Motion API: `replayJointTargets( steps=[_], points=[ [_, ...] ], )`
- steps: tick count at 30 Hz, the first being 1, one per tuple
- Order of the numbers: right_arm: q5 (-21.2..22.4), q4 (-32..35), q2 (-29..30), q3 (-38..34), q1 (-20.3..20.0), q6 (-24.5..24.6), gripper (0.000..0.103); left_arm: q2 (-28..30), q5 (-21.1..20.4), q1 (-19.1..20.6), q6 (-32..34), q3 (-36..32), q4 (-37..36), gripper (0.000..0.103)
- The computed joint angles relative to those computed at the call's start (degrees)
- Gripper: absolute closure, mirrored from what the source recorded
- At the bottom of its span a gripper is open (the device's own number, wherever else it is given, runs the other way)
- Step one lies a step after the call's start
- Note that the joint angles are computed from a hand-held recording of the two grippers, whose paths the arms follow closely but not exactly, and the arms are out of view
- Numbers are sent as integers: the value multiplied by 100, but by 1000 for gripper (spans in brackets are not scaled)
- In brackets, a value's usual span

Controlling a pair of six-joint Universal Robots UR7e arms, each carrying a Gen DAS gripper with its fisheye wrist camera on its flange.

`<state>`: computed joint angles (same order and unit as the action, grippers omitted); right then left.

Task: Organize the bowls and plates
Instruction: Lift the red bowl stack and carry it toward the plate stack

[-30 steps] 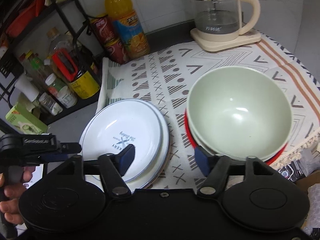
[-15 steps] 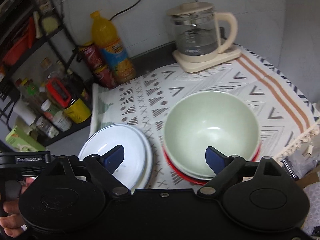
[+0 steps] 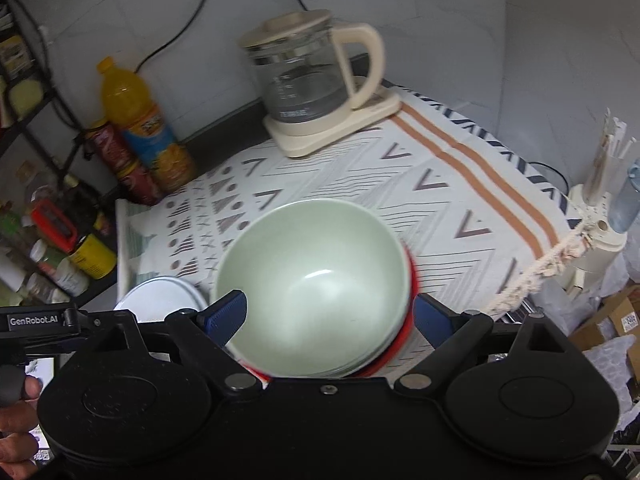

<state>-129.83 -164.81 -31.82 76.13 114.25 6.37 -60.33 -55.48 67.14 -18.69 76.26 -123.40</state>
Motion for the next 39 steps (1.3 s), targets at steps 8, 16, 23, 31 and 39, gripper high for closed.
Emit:
replayJointTargets(
  steps=[8, 16, 23, 31, 39],
  points=[
    [47, 663, -136, -29, -281, 497, 13, 432, -76, -2, -9, -435, 228, 39],
    [303, 1097, -158, -141, -522, 610, 17, 754, -124, 46, -210, -799, 552, 39],
    [522, 1651, -66, -434, -686, 673, 30, 950, -308, 43, -251, -1066, 466, 38],
    [739, 2054, 44, -756, -801, 506, 33, 1395, -330, 119, -471, -1594, 1118, 38],
    [861, 2468, 122, -1007, -883, 303, 38, 1640, -476, 210, -746, -1802, 1409, 38]
  ],
)
